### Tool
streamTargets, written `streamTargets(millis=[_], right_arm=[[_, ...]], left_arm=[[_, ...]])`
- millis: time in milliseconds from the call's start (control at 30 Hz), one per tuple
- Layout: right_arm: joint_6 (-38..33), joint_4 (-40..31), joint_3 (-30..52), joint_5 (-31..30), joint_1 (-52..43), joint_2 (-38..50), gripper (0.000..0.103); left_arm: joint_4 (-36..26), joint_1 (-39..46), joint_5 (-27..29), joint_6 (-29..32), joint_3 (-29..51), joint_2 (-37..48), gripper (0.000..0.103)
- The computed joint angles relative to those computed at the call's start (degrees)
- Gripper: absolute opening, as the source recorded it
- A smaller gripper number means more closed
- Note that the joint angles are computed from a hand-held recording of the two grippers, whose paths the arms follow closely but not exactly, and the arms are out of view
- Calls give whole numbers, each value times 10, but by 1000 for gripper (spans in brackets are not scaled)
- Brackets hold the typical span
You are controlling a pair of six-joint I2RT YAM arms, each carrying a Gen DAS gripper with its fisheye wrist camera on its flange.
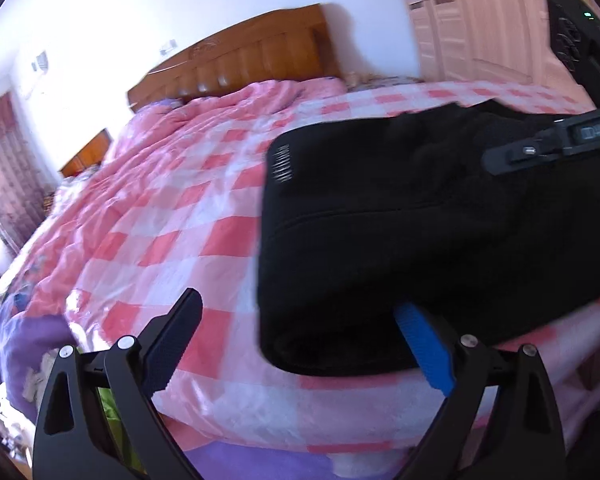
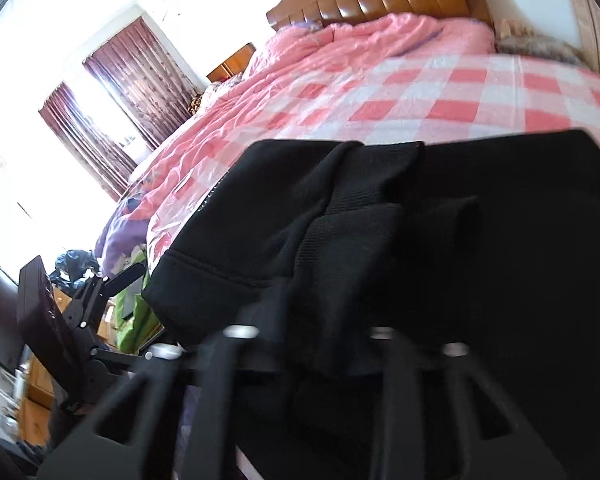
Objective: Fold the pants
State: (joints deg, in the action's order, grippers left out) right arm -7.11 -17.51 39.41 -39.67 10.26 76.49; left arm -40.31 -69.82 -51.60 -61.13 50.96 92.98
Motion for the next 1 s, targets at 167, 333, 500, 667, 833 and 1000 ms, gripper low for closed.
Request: streamTargets(millis=[167,333,500,667,833,1000], right_arm=[[-2,-35,-7,-3,-6,-114,13],[-5,-63,-3,1,-18,-155,13],[0,-39,-28,13,-9,-105,13],[-34,-51,-55,12,-48,-80,13],[-81,-98,-54,-23,-98,-61,15],[-113,-126,-52,-24,-136,-70,86]], left_arm=[[-12,-26,-19,-13,8,-21,97],[7,1,-4,15,15,-1,97],[43,28,14,27,3,25,92],[29,17,0,48,12,24,59],[14,6,15,77,-1,4,51],[-85,-33,12,79,63,34,77]])
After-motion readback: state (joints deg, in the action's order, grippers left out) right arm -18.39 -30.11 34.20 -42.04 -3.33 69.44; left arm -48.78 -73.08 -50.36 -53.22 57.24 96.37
